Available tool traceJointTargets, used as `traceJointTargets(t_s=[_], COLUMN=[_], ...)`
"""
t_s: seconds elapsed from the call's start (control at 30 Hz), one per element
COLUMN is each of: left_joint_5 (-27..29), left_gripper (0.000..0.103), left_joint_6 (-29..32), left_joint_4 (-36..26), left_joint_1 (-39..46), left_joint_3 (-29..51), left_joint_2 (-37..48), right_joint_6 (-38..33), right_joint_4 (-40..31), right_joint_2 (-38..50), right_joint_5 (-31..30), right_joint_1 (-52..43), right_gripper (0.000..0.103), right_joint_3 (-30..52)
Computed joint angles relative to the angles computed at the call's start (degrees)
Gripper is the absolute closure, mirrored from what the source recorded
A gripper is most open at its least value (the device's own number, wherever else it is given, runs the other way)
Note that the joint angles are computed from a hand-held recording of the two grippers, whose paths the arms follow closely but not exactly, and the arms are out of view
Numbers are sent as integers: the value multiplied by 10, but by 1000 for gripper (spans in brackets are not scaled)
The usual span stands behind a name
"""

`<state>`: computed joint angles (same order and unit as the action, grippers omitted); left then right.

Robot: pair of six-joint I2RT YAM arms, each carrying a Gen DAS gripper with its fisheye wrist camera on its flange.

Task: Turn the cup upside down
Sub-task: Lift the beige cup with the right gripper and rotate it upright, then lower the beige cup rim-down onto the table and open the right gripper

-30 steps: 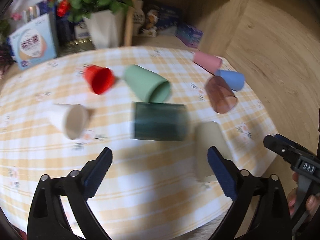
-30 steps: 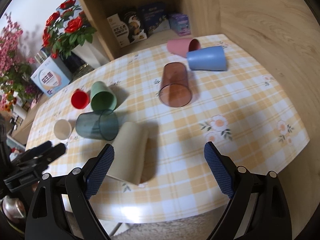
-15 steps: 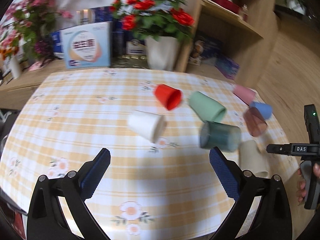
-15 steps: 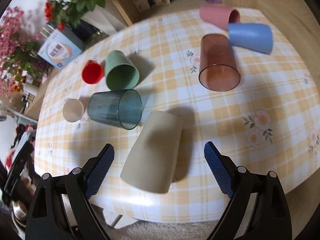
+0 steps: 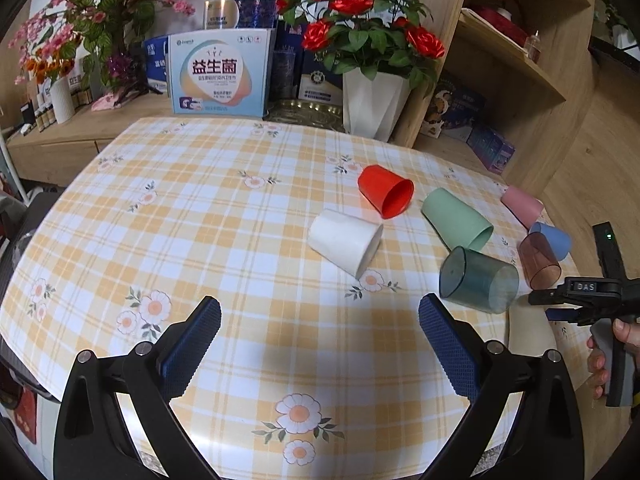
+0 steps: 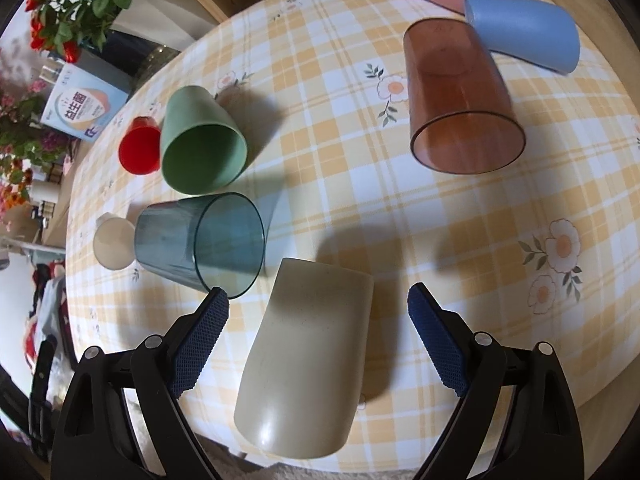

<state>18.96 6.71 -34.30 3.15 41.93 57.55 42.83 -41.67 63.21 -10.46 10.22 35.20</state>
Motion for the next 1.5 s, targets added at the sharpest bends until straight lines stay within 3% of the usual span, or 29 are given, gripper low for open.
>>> traceJointTargets(t_s=[0.27, 0.3, 0.37, 0.5, 0.67, 0.83, 0.97, 1.1, 1.2, 1.33, 1.5], left_joint_5=[-4, -5, -7, -12, -16, -21, -29, -32, -35, -37, -41], left_gripper=[6, 6, 6, 6, 6, 6, 6, 6, 6, 6, 6], left_joint_6=[-12, -13, -15, -19, -23, -32, -45, -52, -56, -56, -60], left_joint_4=[-3, -3, -5, -10, -12, -14, -16, -17, -16, -18, -17], left_joint_1=[-16, -18, -21, -29, -36, -45, -60, -70, -77, -82, -85], left_joint_3=[-6, -7, -8, -11, -13, -17, -26, -30, -32, -34, -36], left_joint_2=[2, 3, 3, 1, -7, -12, -24, -28, -31, -36, -42], right_joint_6=[5, 6, 6, 18, 30, 50, 116, 286, 400, 441, 362], right_joint_4=[39, 44, 53, 69, 66, 31, -29, -128, -189, -239, -263], right_joint_2=[29, 31, 36, 26, -38, -143, -248, -303, -299, -270, -240], right_joint_5=[-10, -11, -18, -23, -15, 30, 157, 337, 408, 458, 486], right_joint_1=[-6, -6, -9, -4, 5, 50, 182, 401, 510, 559, 510], right_gripper=[15, 18, 37, 44, 47, 47, 47, 48, 48, 48, 48], right_joint_3=[-22, -25, -30, -44, -64, -77, -82, -69, -58, -30, 13])
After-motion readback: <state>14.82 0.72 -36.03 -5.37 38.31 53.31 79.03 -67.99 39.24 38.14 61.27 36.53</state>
